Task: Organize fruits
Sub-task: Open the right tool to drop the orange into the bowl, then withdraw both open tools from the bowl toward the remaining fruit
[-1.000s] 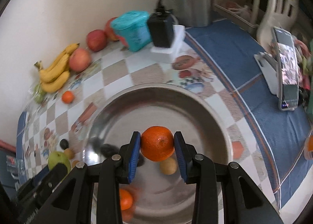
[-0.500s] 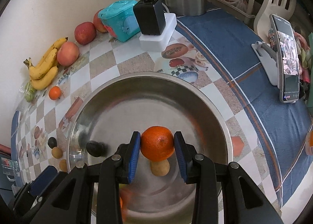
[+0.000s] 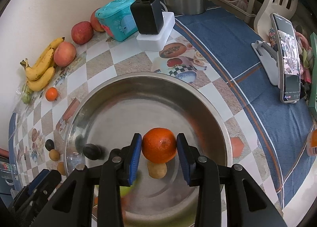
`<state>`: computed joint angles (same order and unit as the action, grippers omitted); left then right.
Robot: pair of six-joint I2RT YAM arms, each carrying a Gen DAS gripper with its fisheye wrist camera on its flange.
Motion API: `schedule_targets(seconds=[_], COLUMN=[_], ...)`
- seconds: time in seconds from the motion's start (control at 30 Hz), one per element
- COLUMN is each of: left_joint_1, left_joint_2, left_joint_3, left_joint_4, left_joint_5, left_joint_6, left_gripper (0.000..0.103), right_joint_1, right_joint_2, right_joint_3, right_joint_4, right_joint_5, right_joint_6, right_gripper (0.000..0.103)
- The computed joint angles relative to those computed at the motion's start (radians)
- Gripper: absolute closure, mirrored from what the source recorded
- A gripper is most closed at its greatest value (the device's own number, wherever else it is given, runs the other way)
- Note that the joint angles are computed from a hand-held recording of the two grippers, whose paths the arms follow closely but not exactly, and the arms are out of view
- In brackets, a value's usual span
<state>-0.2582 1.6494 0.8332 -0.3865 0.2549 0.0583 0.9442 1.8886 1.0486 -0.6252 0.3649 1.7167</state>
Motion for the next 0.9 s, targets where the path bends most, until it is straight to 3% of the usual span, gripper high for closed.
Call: schedule_targets(seconds=[0.07,0.1,0.13,0.2,0.27,0.33,0.6,0.9], left_joint_1=[0.014,0.020,0.027,0.039,0.050,0.059,0.134,0.266], left_joint_2=[0.010,0.018,0.025,0.037,0.047,0.062,0.102,0.125], left_joint_3=[0.006,0.012,0.015,0.024,0.031,0.039,0.056,0.097], left_joint_4=[-0.003,-0.004,-0.004,-0.007,-0.011,-0.011,0.000,-0.010], left_joint_5=[-0.008,-0.016,-0.027,-0.042,-0.061,-0.100,-0.182,-0.185], left_joint_6=[-0.011,-0.017,-0.024,-0.032,-0.041,-0.059,-0.134,-0.179], left_gripper=[0.055,0.047,0.038,0.032,0.022,0.005,0.000,0.000], right_joint_1=[0.001,0.004,0.006,0.009,0.012,0.015,0.026,0.044], right_joint_2=[0.001,0.001,0.001,-0.001,0.011,0.026,0.076,0.158], right_joint_3=[0.011,0.017,0.024,0.034,0.058,0.083,0.161,0.284], right_joint_4=[-0.017,-0.027,-0.038,-0.050,-0.075,-0.096,-0.126,-0.135], right_joint_5=[0.007,0.013,0.019,0.022,0.025,0.024,0.012,0.006], right_joint_6=[0.000,0.002,0.003,0.000,-0.008,-0.022,-0.066,-0.132], right_gripper=[0.047,0.043,0.043,0.041,0.032,0.028,0.024,0.024])
